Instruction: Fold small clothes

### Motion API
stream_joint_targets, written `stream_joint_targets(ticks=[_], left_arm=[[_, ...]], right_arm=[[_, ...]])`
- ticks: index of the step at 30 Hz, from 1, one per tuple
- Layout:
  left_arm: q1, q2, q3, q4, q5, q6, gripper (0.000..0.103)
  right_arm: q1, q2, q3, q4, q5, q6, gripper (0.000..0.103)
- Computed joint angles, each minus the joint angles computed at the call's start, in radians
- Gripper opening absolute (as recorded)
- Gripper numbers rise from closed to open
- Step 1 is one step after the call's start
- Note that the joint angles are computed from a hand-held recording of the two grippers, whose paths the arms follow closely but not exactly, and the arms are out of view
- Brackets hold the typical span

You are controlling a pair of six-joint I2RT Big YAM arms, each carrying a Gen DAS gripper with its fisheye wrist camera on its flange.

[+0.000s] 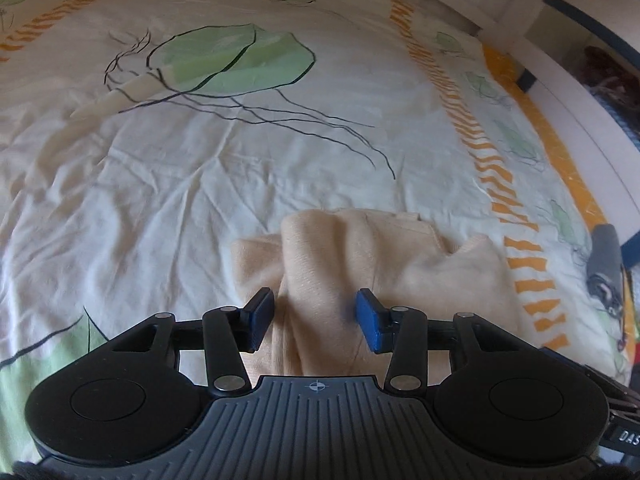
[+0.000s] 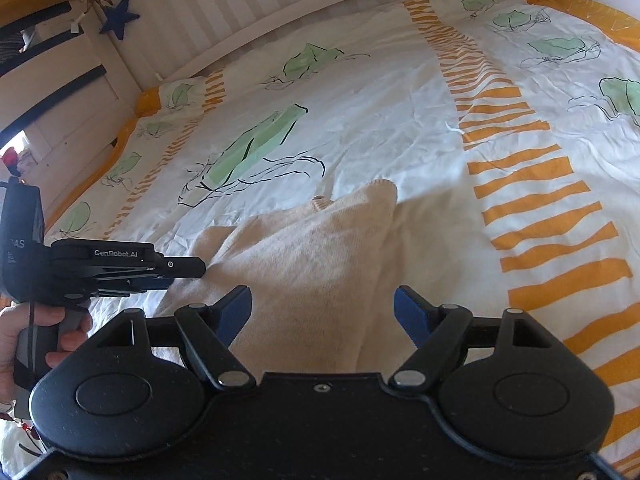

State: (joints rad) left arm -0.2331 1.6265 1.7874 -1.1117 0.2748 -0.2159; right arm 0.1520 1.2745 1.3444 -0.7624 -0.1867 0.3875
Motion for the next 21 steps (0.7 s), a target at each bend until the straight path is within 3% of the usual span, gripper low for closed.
stream_joint_targets(ticks=[3, 4, 5, 7, 11, 16, 18, 21], left_arm=[[-0.006, 0.001, 0.003, 0.009, 0.002, 0.005, 0.041], [-0.010, 0.005, 0.012, 0.005, 0.003, 0.017, 0.020], [-0.014, 0.010, 0.017, 0.003, 0.009, 0.034, 0.006], [-0.018, 0.011, 0.017, 0.018, 0.011, 0.028, 0.006], [0.003, -0.028, -0.044, 0.086, -0.035, -0.065, 0.006], [0.022, -0.054, -0.104, 0.125, -0.015, -0.071, 0.006], [0.017, -0.059, -0.112, 0.138, -0.026, -0.077, 0.006], [0.011, -0.068, -0.129, 0.160, -0.040, -0.084, 0.006]], right_arm=[[0.004, 0.003, 0.000, -0.003, 0.000, 0.000, 0.080], [0.006, 0.004, 0.000, -0.006, 0.002, -0.002, 0.080], [0.009, 0.005, 0.000, -0.007, 0.005, -0.004, 0.080], [0.016, 0.003, 0.000, -0.015, 0.017, -0.015, 0.080], [0.023, -0.004, 0.004, -0.019, 0.042, -0.031, 0.081], [0.021, 0.063, 0.083, -0.013, 0.062, -0.046, 0.081], [0.027, 0.111, 0.132, -0.012, 0.089, -0.064, 0.087], [0.041, 0.247, 0.276, -0.157, 0.178, -0.131, 0.089]])
